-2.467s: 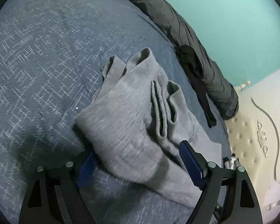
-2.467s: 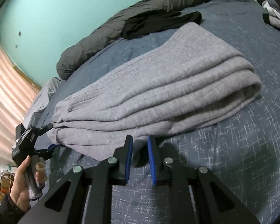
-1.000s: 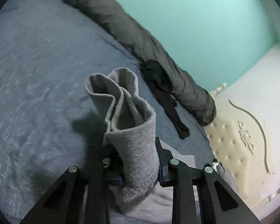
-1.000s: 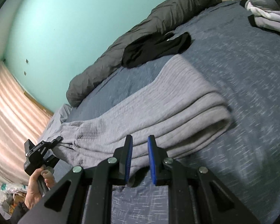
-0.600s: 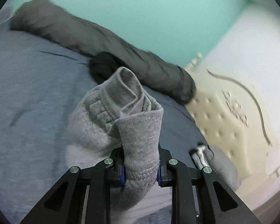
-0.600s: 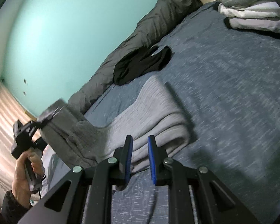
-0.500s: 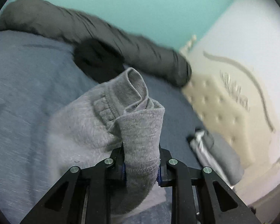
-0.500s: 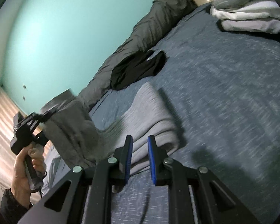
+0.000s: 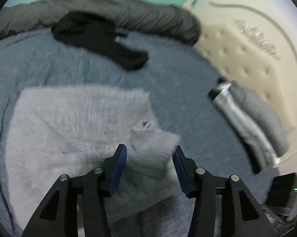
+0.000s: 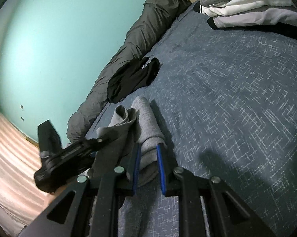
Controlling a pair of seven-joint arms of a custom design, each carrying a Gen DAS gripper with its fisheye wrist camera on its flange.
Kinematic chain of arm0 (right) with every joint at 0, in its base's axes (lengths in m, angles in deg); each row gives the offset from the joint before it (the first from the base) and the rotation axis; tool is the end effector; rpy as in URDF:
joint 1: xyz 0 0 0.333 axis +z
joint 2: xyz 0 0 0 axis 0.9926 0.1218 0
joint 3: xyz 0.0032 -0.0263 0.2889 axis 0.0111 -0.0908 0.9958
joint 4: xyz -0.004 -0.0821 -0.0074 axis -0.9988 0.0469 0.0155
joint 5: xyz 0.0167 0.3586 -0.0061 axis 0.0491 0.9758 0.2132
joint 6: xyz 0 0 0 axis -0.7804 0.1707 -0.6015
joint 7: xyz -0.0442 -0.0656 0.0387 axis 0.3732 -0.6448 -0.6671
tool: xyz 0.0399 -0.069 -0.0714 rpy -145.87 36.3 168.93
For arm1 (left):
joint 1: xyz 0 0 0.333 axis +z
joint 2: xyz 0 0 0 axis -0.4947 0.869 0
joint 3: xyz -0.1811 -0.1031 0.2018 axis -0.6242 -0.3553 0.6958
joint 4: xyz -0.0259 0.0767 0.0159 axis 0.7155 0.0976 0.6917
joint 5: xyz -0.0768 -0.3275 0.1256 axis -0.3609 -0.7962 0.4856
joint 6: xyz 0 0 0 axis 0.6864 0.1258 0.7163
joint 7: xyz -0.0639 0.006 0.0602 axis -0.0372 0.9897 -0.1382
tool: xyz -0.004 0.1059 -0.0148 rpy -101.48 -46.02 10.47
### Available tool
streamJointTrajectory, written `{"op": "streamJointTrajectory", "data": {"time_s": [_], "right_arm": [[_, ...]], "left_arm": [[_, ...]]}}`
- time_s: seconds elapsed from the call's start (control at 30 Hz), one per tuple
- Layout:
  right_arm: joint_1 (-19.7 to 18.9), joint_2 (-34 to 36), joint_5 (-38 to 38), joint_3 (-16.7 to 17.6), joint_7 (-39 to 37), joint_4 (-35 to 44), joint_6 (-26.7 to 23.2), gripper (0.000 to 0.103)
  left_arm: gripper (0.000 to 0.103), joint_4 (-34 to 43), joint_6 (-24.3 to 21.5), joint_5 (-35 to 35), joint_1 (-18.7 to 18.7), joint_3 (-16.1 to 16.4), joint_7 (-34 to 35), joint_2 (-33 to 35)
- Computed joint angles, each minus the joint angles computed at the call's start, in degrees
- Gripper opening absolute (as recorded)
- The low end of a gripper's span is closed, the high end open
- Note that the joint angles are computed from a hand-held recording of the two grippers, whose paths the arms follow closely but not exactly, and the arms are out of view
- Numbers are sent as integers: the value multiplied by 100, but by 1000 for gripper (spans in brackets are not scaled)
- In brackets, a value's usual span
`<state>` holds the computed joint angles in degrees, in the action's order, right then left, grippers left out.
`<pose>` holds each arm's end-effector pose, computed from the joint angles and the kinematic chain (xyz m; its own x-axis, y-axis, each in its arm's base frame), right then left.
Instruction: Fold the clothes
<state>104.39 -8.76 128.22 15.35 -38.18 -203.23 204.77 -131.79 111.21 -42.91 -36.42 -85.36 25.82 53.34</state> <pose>0.4944 0.1918 0.4865 0.1168 -0.6396 -0.7598 -0.7641 0.4308 -0.4801 0.5856 -0.1751 0.5533 -0.4185 -0.8160 0.3987 -0.7634 0.0782 -0.6412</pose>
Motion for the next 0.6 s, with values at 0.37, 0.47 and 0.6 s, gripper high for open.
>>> {"op": "streamJointTrajectory", "data": {"time_s": [0.37, 0.47, 0.6], "right_arm": [[29, 180, 327, 25, -332, 347, -339, 21], [24, 343, 421, 60, -515, 582, -562, 41], [31, 686, 65, 148, -216, 943, -744, 44]], "left_arm": [[59, -547, 122, 545, 416, 402, 29, -649], [59, -822, 153, 766, 551, 483, 72, -702], [59, -1074, 78, 753, 679, 532, 153, -696]]}}
